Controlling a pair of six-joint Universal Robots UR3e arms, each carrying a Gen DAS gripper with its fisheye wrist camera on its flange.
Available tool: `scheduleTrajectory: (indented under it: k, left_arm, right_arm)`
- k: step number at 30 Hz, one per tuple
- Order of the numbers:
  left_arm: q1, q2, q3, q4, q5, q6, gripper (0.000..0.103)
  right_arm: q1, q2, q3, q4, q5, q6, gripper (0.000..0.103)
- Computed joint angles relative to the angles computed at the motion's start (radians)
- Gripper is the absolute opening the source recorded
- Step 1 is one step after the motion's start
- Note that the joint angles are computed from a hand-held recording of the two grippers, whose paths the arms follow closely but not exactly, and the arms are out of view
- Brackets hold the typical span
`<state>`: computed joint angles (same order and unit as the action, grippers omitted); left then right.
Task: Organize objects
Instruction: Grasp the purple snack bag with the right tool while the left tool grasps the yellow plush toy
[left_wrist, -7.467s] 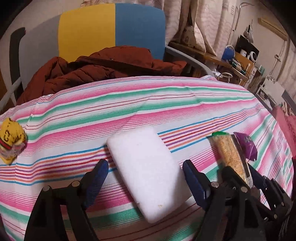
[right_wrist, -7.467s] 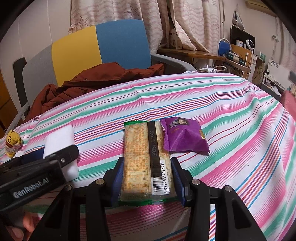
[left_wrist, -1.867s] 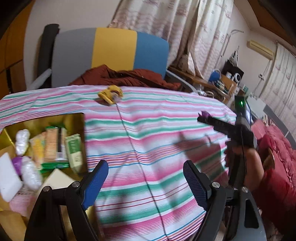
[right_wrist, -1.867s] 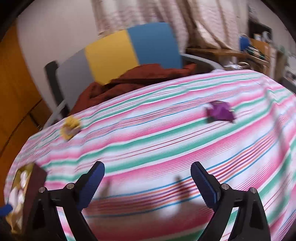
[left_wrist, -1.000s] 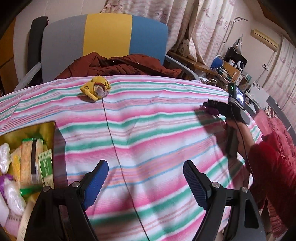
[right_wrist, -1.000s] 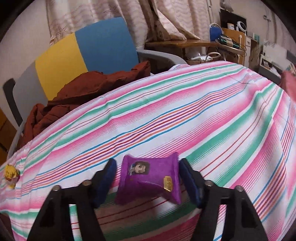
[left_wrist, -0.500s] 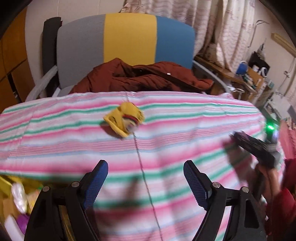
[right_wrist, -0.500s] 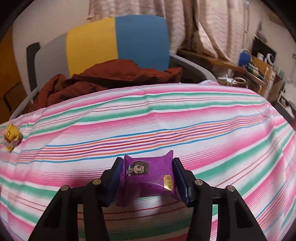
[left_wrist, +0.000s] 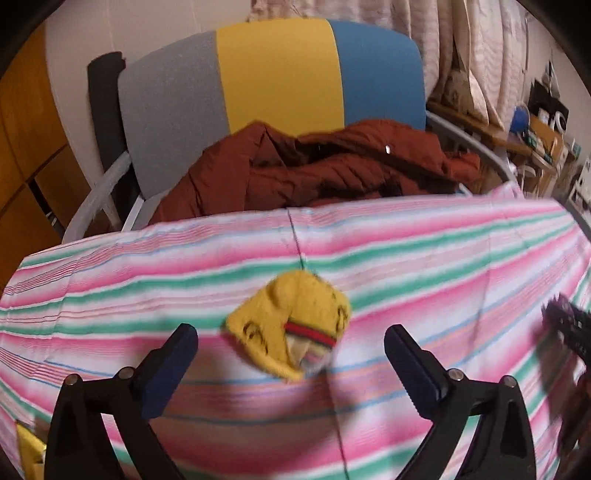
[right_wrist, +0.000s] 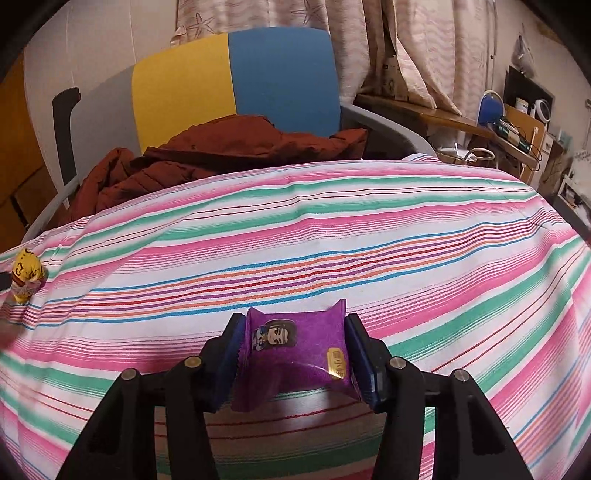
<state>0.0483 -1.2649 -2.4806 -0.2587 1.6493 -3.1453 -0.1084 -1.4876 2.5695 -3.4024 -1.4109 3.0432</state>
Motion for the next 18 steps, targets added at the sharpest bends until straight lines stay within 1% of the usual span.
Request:
scheduleTrajectory:
  k: [2,3,6,9,11,12,14,15,16,17,18]
  left_arm:
    - [-0.021,-0.057,-0.003,0.092,0.026,-0.011,0.103]
    - [-0.033,-0.095,0.009,0.115,0.036,-0.008,0.103]
    - [-0.090,-0.220,0.076,0.125,0.104,-0.008,0.103]
    - [-0.134,-0.314,0.109,0.170,0.169,-0.005,0.103]
    - [-0.154,-0.355,0.118,0.200,0.191,-0.004,0.103]
    - [-0.164,-0.368,0.112,0.228,0.202,-0.007,0.101]
    - [-0.181,-0.401,0.114,0.266,0.220,-0.015,0.088]
    - [-0.190,-0.421,0.127,0.257,0.231,-0.026,0.074]
    - [-0.201,-0.442,0.147,0.232,0.252,-0.048,0.065]
    - [-0.201,-0.452,0.154,0.223,0.257,-0.061,0.064]
    - [-0.195,-0.459,0.138,0.251,0.249,-0.077,0.063]
  right_arm:
    - [-0.006,0.001,0.003,-0.004,0.008,0.000,0.055]
    - [-0.010,0.000,0.006,-0.007,0.014,0.000,0.055]
    - [-0.024,-0.001,0.011,-0.009,0.033,-0.002,0.055]
    - [-0.034,-0.001,0.017,-0.014,0.045,-0.004,0.055]
    - [-0.035,0.000,0.019,-0.016,0.048,-0.003,0.056]
    - [-0.036,0.000,0.020,-0.019,0.049,-0.003,0.056]
    - [-0.042,0.001,0.022,-0.021,0.057,-0.004,0.056]
    - [-0.044,0.002,0.022,-0.023,0.059,-0.005,0.056]
    - [-0.044,0.003,0.022,-0.024,0.059,-0.005,0.056]
    - [-0.044,0.004,0.022,-0.025,0.058,-0.005,0.056]
    - [-0.041,0.006,0.021,-0.028,0.056,-0.004,0.056]
